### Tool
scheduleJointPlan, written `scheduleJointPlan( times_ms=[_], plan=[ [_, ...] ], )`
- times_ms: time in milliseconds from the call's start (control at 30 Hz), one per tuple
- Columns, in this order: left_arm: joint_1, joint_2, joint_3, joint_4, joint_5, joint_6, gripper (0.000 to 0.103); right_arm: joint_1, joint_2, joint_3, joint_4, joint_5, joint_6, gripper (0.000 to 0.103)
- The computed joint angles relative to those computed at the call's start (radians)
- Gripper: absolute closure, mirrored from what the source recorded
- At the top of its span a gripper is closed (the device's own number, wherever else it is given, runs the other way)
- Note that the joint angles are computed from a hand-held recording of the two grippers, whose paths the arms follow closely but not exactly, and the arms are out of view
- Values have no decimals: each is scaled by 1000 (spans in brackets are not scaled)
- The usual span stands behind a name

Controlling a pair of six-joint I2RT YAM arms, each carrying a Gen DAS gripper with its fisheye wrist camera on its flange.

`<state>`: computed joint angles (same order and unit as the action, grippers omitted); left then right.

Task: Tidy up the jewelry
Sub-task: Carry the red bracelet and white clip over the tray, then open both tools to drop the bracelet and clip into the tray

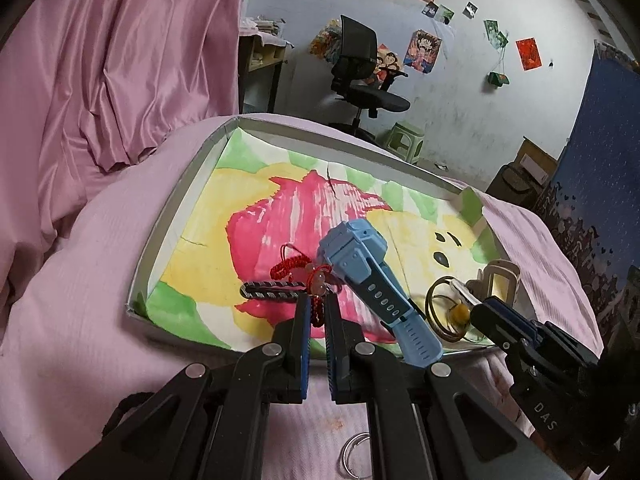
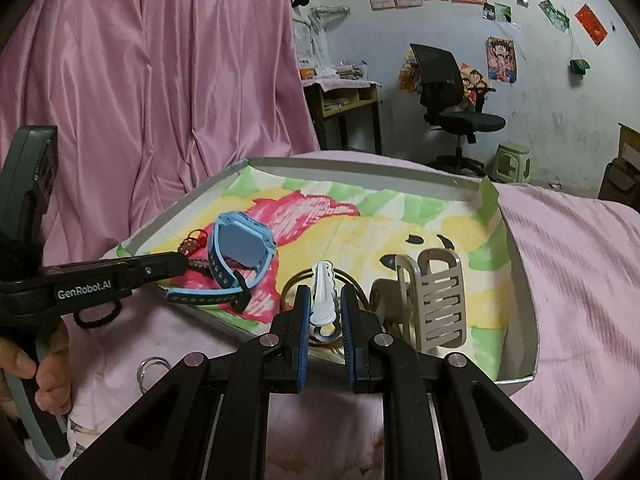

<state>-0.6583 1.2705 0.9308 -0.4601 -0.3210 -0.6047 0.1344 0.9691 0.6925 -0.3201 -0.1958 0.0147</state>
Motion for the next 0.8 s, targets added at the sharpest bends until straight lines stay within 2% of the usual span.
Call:
scheduleJointPlan(
  times_ms=[533, 633, 700, 733, 800],
  plan=[
    [-8, -21, 2, -13, -1, -18, 94, -22, 9, -1, -8, -3, 6, 89],
    [-24, -43, -4, -20, -14, -20, 80, -26, -12, -4, -12, -2, 12, 83],
    [-43, -67, -15, -15, -48, -23, 62, -31, -34, -8, -15, 0, 15, 75],
    [-55, -79, -20, -16, -71, -26, 59, -34, -45, -12, -15, 0, 17, 72],
    [-68, -96, -23, -25, -95, -29, 55, -35, -70, -16, -18, 9, 17, 71]
  ],
)
